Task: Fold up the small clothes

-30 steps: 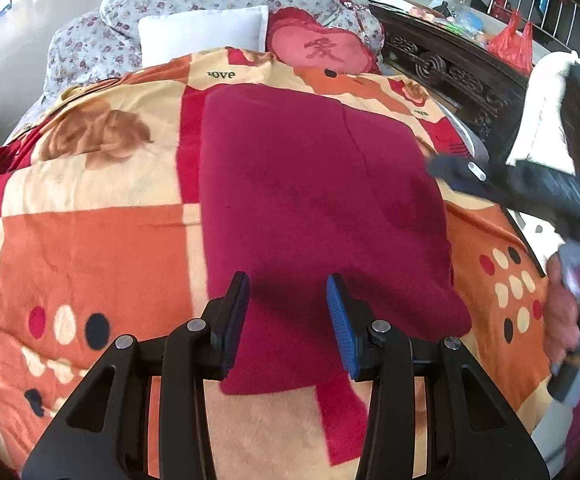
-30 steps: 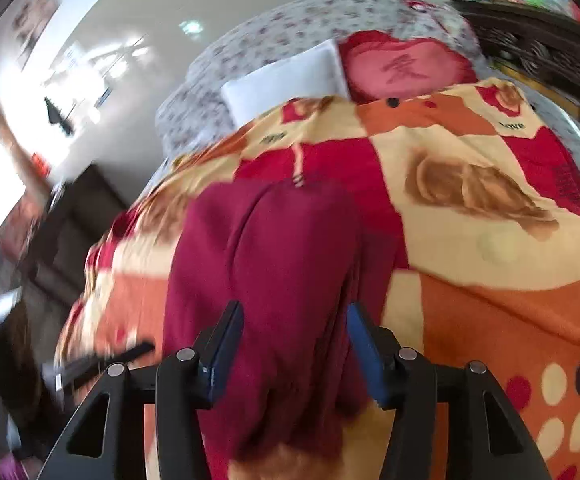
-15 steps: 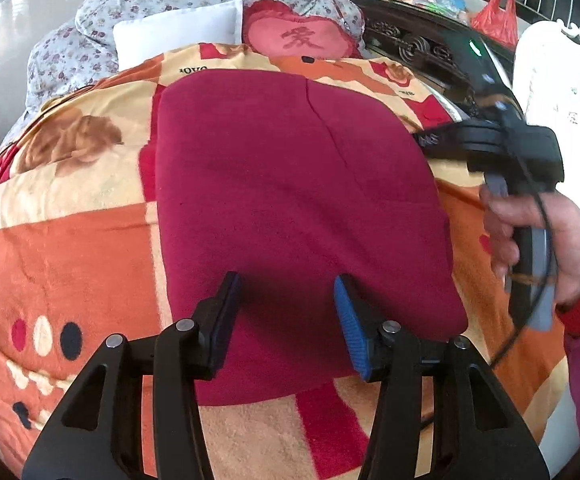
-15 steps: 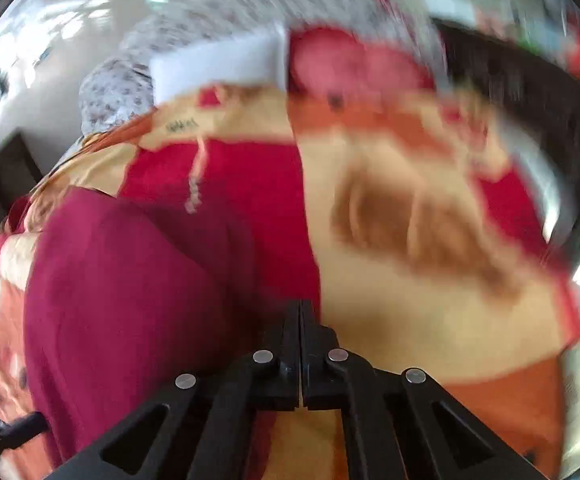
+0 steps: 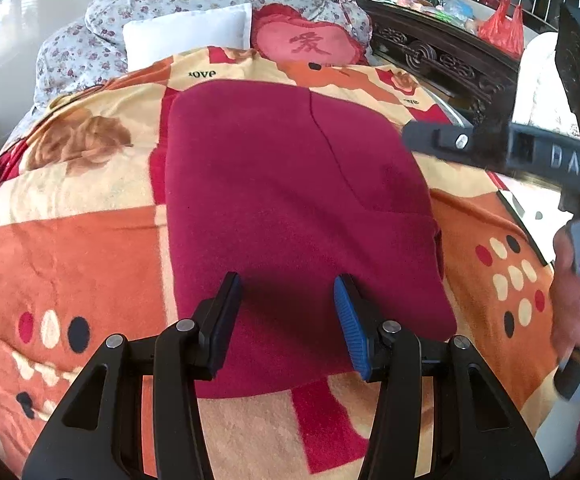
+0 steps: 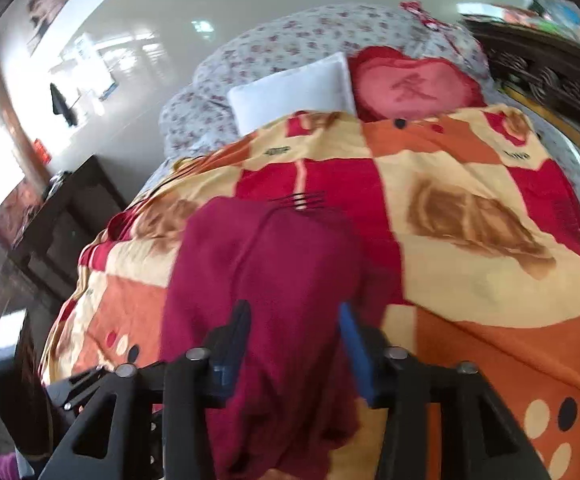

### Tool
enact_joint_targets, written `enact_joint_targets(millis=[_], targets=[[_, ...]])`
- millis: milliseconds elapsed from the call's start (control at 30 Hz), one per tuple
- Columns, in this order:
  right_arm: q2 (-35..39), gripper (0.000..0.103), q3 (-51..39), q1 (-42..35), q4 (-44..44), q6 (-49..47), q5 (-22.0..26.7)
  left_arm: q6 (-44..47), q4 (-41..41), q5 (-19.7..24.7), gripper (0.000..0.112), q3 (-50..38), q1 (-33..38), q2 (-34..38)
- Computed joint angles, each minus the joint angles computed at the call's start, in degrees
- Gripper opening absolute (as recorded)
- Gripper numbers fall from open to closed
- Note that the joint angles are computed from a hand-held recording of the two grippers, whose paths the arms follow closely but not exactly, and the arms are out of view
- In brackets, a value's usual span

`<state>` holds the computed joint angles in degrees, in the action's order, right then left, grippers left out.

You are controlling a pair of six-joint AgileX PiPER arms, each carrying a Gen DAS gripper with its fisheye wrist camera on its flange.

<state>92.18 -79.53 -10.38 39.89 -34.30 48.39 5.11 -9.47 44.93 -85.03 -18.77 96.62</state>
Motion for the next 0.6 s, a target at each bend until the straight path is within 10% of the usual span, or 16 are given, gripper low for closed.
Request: enact_joint_targets(millis=[233,333,600], targets=[[4.09,0.048,2.39,6.35,-16.18,11.15,-6.94,0.13,-0.39,0.57,0.048,-0.64,2.18,-0.03],[4.88,0.07,5.08,3.24,-9.57,6.35,-9.52,2.99,-4.51,0.98,0.048,-1.96,5.49,1.11],[10.51,0.084,3.24,-3.32,8.63,-7.59,-3.8,12.34,-25.46,8.31,0.068,-11.31,15.9,12.49]])
